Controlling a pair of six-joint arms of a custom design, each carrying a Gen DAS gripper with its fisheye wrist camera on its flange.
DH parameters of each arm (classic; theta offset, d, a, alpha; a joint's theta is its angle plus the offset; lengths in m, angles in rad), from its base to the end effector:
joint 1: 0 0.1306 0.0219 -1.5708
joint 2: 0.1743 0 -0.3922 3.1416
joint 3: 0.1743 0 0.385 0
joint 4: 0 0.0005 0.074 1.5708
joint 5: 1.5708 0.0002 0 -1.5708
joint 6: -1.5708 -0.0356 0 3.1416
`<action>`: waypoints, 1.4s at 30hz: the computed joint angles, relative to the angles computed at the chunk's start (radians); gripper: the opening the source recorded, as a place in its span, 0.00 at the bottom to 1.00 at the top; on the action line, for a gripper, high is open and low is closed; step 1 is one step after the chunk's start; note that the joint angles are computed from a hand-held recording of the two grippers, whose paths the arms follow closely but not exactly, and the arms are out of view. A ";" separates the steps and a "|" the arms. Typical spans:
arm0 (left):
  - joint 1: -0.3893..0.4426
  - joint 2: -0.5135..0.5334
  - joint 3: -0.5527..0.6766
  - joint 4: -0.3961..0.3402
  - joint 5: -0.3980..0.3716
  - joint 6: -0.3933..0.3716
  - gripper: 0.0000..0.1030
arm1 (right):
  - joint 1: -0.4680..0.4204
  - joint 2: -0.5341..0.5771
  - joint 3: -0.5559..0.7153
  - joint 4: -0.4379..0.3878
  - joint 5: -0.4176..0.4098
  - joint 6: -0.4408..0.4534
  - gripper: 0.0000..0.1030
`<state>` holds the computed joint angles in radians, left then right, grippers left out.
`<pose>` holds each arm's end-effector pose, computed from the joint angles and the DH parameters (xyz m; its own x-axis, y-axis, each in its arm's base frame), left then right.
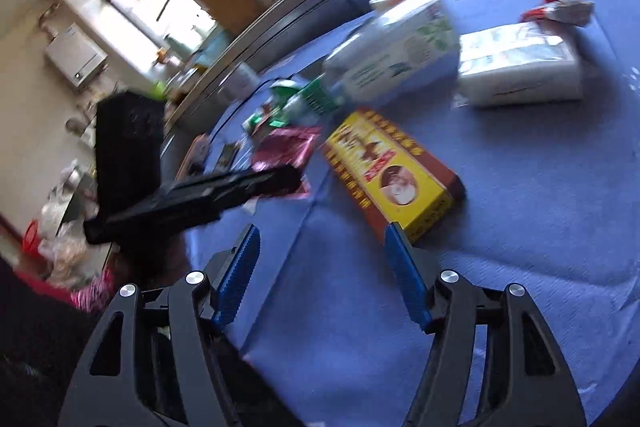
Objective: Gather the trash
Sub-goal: 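Grasp the yellow-red box with the right tool while the left tool holds the pink wrapper, then carry the wrapper and box to the bin and open both tools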
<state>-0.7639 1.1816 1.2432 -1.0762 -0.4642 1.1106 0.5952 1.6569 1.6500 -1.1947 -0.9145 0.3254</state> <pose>0.2838 -0.2505 0.4475 -0.6736 -0.4641 -0.5751 -0.3506 0.8858 -0.3042 0.4335 0.3270 0.4176 -0.5467 -0.6057 -0.5781 -0.7954 0.1597 0.5847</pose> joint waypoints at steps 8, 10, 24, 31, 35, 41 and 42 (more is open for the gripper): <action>0.016 -0.072 -0.055 -0.018 0.005 0.062 0.21 | 0.030 -0.060 -0.070 0.303 0.302 -0.025 0.80; 0.006 -0.070 -0.052 -0.017 0.006 0.052 0.21 | 0.059 -0.053 -0.074 0.297 0.347 0.039 0.84; -0.015 -0.023 -0.025 -0.042 0.021 0.038 0.21 | 0.096 -0.102 -0.201 0.432 0.500 0.062 0.58; -0.008 0.013 -0.001 -0.010 0.055 -0.032 0.21 | 0.038 -0.255 -0.364 0.540 0.500 -0.059 0.57; -0.004 0.079 0.064 0.035 0.102 -0.149 0.21 | -0.003 -0.329 -0.441 0.642 0.558 -0.133 0.57; 0.030 0.269 0.269 0.076 0.232 -0.372 0.21 | -0.156 -0.299 -0.430 0.698 0.613 -0.346 0.57; 0.042 0.327 0.337 0.073 0.268 -0.426 0.21 | -0.189 -0.284 -0.415 0.690 0.608 -0.383 0.57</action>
<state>-0.7219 1.5085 1.5805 -1.0028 -0.1959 0.6845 0.4058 1.3730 1.2350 -0.5043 -0.3061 -0.0576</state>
